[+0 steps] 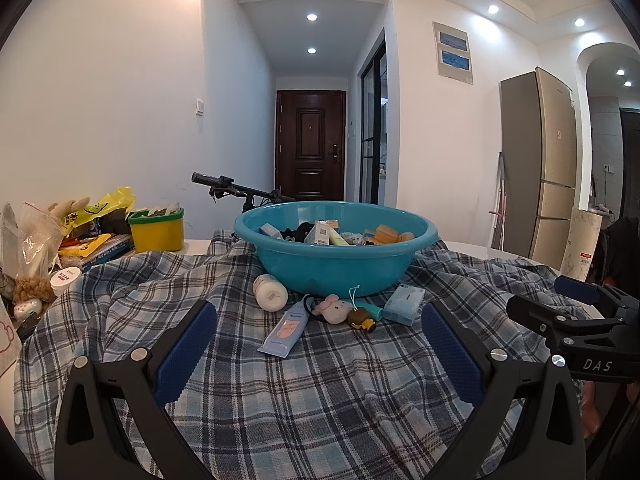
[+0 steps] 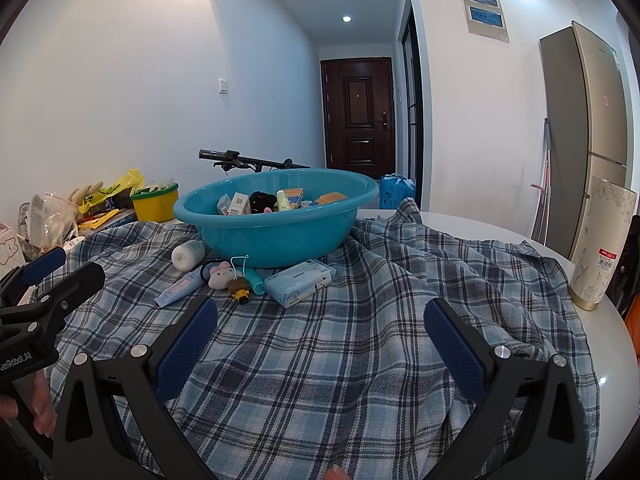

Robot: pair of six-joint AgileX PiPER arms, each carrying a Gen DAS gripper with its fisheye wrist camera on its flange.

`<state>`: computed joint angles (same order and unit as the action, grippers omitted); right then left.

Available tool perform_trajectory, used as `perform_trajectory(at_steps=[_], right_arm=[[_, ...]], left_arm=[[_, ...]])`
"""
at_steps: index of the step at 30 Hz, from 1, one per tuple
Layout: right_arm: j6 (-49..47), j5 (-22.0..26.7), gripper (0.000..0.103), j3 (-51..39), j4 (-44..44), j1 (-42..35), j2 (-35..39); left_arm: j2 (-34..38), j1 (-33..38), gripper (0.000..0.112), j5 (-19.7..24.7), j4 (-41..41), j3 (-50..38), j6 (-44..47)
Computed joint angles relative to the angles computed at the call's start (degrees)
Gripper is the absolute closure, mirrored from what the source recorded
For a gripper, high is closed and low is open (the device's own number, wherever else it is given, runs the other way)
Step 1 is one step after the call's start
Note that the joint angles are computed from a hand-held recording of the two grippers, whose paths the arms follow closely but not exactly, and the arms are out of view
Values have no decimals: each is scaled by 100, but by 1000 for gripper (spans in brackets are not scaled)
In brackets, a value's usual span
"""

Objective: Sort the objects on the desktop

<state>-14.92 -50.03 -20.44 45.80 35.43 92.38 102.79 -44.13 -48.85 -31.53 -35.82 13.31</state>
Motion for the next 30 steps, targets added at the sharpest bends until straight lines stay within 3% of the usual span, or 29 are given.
perform_trajectory(at_steps=[20,30], right_arm=[[69,91,0,-20,-125,-88,7],[187,224,0,-23,-257,-213,-32]], left_arm=[[76,95,9,-85,71,29,-94],[78,41,9,119,-172,-106,165]])
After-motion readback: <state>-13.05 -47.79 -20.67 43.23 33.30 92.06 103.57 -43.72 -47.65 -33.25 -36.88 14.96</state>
